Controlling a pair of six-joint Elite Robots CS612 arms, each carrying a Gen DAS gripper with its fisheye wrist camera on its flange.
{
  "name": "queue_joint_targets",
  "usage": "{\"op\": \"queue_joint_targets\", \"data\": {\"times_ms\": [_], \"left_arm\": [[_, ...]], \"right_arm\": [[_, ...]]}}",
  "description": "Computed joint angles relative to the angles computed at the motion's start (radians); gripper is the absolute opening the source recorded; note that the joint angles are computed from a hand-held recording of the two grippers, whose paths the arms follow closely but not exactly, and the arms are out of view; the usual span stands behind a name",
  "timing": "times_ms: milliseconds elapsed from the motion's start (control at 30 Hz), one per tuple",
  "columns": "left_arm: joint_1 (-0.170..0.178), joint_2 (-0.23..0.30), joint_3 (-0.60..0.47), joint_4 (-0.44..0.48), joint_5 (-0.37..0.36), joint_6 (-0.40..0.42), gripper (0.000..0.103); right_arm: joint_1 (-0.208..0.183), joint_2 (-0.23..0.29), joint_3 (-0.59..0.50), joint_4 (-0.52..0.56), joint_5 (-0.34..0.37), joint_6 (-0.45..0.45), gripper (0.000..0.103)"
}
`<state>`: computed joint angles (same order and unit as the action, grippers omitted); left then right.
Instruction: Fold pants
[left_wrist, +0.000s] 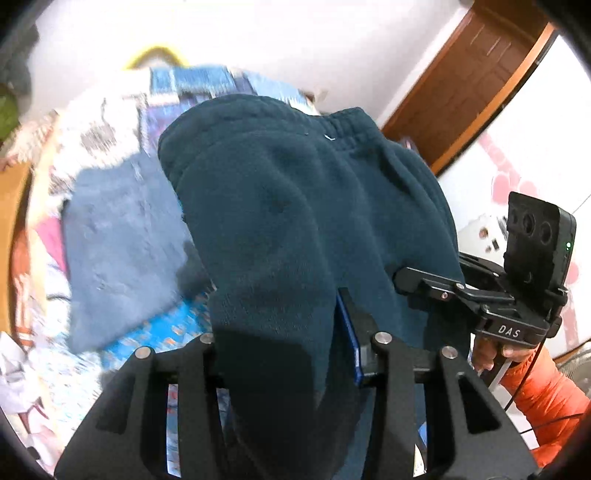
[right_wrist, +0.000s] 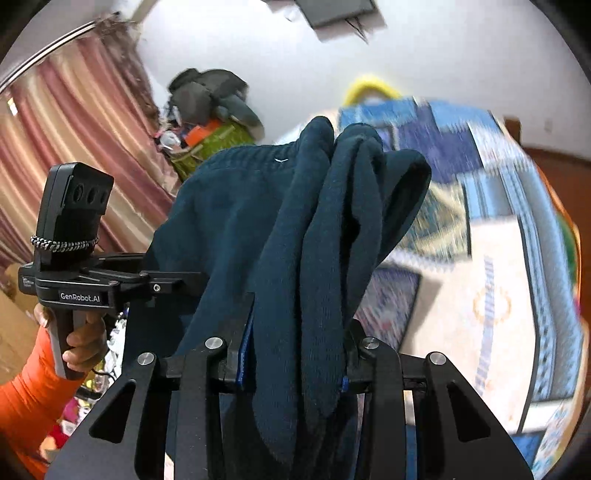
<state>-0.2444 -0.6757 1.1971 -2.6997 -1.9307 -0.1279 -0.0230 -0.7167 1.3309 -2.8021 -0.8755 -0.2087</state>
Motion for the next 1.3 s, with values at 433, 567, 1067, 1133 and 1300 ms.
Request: {"op": "queue_joint_targets", "data": {"times_ms": [433, 567, 1067, 1133, 1300], "left_arm": [[0.057, 0.02, -0.076, -0.175, 0.149, -0.062, 0.04], [0.074, 0.067, -0.15, -0.169, 0.196, -0.069, 0.04], [0.123, 0.342, -0.525, 0.102, 0.211, -0.128, 0.04], [0.128, 0.389, -0.597, 0.182, 0.18, -0.158, 0.04], [0.144, 0.508, -0.793, 0.338, 0.127, -0.22, 0.04]], "right_arm": [[0.081, 0.115, -0.261, -0.041, -0.025, -0.011, 0.031], [0.103, 0.168, -0.366, 0.01, -0.046, -0.023, 0.031], [0.146, 0.44, -0.824, 0.456, -0.137, -0.028, 0.031], [0.149, 0.48, -0.889, 0.516, -0.161, -0.03, 0.031], [0.156, 0.521, -0.95, 0.565, -0.241, -0.036, 0.033]]}}
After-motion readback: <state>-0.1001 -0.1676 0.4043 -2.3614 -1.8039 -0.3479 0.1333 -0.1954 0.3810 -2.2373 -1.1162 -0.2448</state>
